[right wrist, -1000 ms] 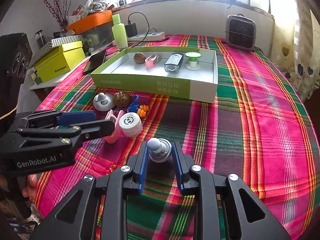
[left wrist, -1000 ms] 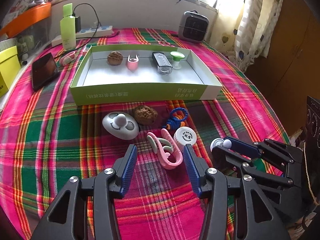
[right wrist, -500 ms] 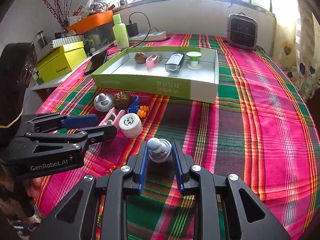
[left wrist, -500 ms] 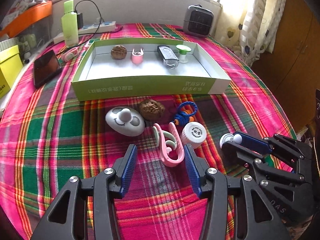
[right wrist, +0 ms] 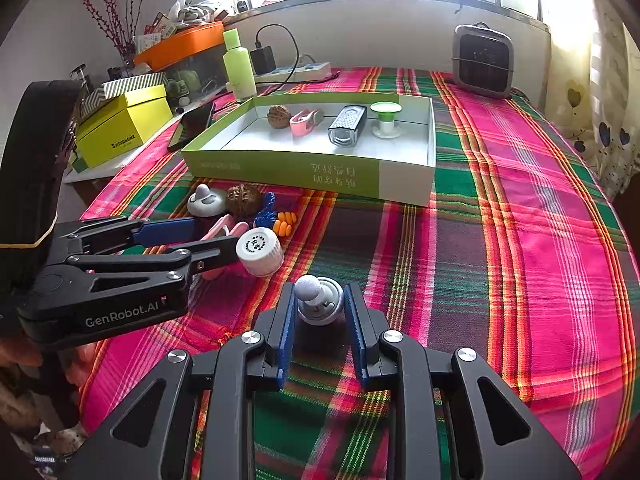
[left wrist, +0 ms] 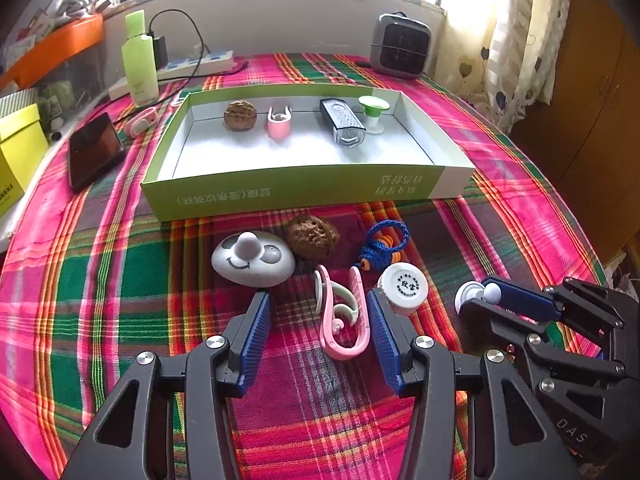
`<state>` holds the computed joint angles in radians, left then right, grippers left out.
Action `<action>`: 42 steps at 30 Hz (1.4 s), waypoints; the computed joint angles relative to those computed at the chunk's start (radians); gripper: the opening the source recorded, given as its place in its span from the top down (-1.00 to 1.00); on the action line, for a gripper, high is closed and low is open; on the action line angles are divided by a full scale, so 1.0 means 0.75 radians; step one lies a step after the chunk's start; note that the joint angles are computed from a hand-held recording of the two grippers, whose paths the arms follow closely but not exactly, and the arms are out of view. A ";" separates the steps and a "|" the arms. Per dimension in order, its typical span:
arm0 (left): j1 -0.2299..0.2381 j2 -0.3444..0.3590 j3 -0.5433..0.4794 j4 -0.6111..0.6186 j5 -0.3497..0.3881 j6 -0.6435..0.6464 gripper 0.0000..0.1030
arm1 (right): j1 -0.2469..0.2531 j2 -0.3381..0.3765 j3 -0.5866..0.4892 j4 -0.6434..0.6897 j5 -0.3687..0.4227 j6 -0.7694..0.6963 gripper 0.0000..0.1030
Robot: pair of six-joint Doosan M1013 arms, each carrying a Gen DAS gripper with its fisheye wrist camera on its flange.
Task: Organize objects
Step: 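Close left gripper on the pink hook clip while right gripper holds the white knob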
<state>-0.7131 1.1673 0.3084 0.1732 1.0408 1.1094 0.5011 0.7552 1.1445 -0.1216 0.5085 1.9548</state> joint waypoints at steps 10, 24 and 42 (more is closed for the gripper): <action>-0.008 0.006 -0.008 0.061 0.007 -0.027 0.29 | -0.001 0.000 -0.001 0.006 0.002 -0.003 0.51; -0.008 -0.001 0.009 0.081 -0.005 -0.038 0.57 | -0.001 0.001 -0.003 -0.003 0.005 0.003 0.51; -0.011 -0.018 0.041 0.075 -0.024 -0.040 0.58 | 0.004 0.006 -0.016 -0.039 0.012 0.028 0.51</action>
